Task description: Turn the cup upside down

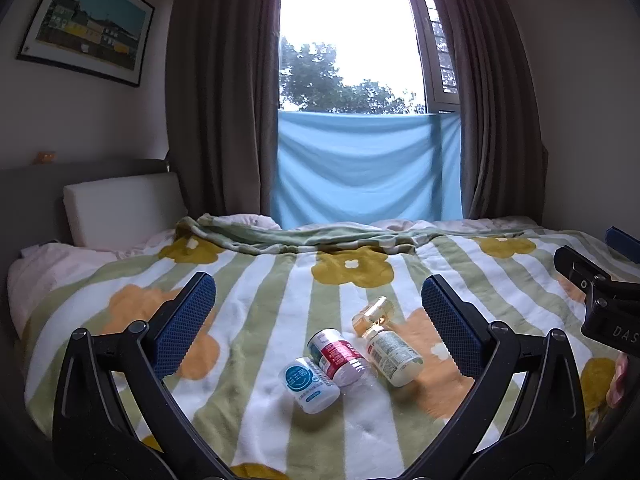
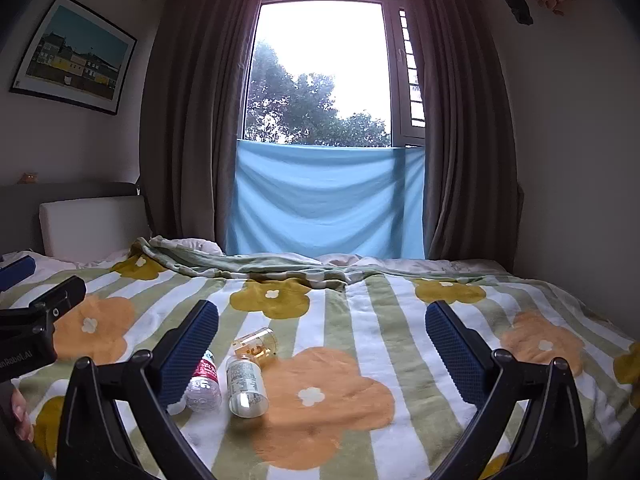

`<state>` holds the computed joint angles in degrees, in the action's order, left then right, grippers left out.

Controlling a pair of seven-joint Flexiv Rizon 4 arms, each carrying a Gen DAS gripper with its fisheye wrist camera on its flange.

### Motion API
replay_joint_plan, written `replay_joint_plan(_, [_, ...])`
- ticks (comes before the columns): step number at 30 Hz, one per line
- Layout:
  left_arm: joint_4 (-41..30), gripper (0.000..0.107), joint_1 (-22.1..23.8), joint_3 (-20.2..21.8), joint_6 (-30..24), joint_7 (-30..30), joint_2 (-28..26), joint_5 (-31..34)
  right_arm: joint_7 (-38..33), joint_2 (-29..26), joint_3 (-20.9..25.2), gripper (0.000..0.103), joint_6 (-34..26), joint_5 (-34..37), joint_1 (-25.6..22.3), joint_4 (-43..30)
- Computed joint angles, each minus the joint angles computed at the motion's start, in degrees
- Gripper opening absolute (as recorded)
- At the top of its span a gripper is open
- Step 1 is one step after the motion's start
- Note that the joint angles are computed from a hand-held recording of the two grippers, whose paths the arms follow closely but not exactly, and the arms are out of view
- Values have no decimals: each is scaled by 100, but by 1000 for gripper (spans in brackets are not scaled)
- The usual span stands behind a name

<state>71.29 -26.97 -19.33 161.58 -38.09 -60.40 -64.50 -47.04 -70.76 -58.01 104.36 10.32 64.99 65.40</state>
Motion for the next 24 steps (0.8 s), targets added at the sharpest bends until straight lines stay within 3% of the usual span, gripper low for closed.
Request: replay_joint_plan(24, [245,103,25,44,45,-56,128,-12,-611,172,566,103,87,7,-163,-220])
